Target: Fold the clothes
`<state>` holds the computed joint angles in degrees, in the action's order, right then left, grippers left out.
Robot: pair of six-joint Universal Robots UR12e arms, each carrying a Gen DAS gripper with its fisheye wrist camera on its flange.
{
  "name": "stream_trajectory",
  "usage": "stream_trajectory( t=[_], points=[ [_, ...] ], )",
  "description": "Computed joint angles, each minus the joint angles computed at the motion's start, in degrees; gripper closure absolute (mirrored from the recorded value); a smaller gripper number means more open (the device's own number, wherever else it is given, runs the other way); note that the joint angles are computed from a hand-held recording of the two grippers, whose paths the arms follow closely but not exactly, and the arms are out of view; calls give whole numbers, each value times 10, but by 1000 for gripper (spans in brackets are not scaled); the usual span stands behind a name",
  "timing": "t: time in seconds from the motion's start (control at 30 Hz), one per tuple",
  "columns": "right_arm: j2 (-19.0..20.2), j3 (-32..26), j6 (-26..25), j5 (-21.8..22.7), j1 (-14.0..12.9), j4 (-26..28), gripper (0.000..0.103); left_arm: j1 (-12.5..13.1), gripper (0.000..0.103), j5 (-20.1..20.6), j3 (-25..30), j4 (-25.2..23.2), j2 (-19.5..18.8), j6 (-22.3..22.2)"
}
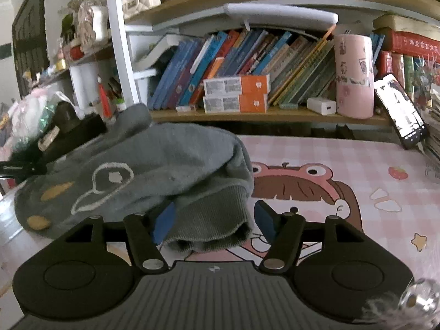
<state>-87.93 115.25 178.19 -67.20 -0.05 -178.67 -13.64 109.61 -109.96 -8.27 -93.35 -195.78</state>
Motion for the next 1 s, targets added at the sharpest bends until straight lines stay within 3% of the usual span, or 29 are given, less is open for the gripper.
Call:
stream_trajectory(
  t=[0.17,0.33,0.53,0.63,0.7,1.0],
  points=[
    [4,-8,1,-19,4,28,41,4,47,-47,-14,-2,7,-15],
    [8,-17,0,-37,12,58,42,16,47,-66,-24,5,9,-42],
    [13,-30,-2,-57,23,89,47,23,37,-93,-30,18,9,-43],
    [14,-32,-6,-66,26,95,62,28,34,-108,-33,20,11,-51],
    [13,-31,-5,-66,25,93,88,31,33,-115,-35,22,12,-55],
    [-30,4,-38,-62,9,94,96,34,33,-123,-38,32,13,-62]
  ],
)
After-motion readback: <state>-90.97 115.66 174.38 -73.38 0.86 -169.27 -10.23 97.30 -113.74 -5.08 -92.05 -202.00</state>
